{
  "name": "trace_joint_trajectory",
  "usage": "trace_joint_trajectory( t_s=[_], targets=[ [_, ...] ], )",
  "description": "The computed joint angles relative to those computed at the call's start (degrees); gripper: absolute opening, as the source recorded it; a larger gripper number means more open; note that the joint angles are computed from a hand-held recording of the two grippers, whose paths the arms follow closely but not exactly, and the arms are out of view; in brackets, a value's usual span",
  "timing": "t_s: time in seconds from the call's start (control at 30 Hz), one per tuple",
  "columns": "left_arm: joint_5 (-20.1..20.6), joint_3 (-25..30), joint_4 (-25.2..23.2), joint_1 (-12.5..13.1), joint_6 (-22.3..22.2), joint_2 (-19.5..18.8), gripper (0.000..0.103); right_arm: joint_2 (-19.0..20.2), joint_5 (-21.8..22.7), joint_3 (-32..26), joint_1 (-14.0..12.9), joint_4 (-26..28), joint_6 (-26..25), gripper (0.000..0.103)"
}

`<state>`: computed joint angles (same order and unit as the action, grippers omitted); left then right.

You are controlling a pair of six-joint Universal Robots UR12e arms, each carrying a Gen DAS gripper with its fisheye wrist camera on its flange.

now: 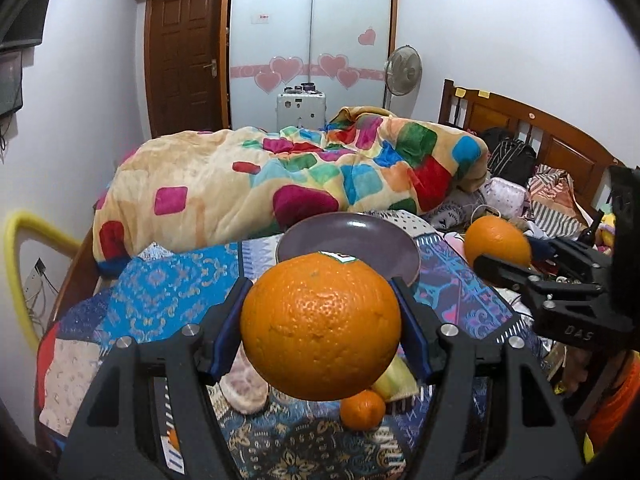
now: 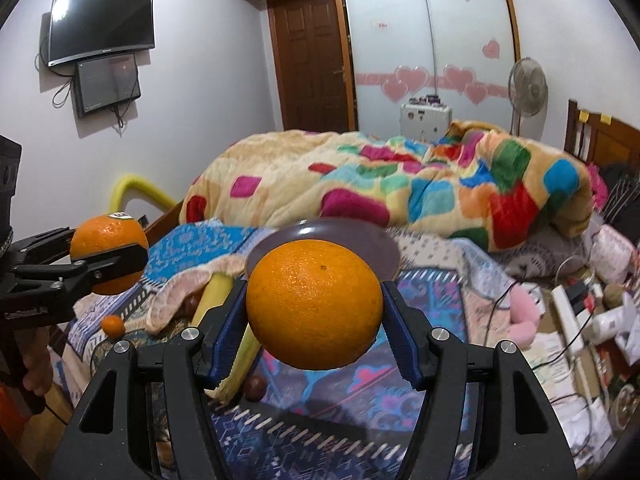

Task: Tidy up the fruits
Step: 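Carry both oranges onto the dark plate and open both grippers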

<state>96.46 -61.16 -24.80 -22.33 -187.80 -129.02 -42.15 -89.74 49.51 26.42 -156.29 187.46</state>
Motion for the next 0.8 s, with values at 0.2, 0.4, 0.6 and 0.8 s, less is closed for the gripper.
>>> trace_joint_trajectory(
  t_s=[0.2, 0.4, 0.6, 0.8],
  targets=[
    [-0.4, 5.3, -4.2, 0.4, -1.3, -2.4, 0.068, 1.0, -2.6, -2.8, -0.2, -1.1, -1.8, 0.061],
    [-0.2, 11.7, -9.3, 0.9, -3.0, -5.7, 0.068, 3.8, -4.5, -8.4, -0.5, 0.3, -3.3, 0.061],
    [0.0, 20.0, -15.7, 1.3, -2.9, -10.3, 0.068, 7.6, -4.7, -15.0, -0.8, 5.1, -4.0, 0.061],
    [-1.1, 30.7, -25.1, 1.8, -2.3, -16.1, 0.068, 12.3, -3.4, -22.8, -1.6, 12.3, -2.9, 0.061]
  ],
)
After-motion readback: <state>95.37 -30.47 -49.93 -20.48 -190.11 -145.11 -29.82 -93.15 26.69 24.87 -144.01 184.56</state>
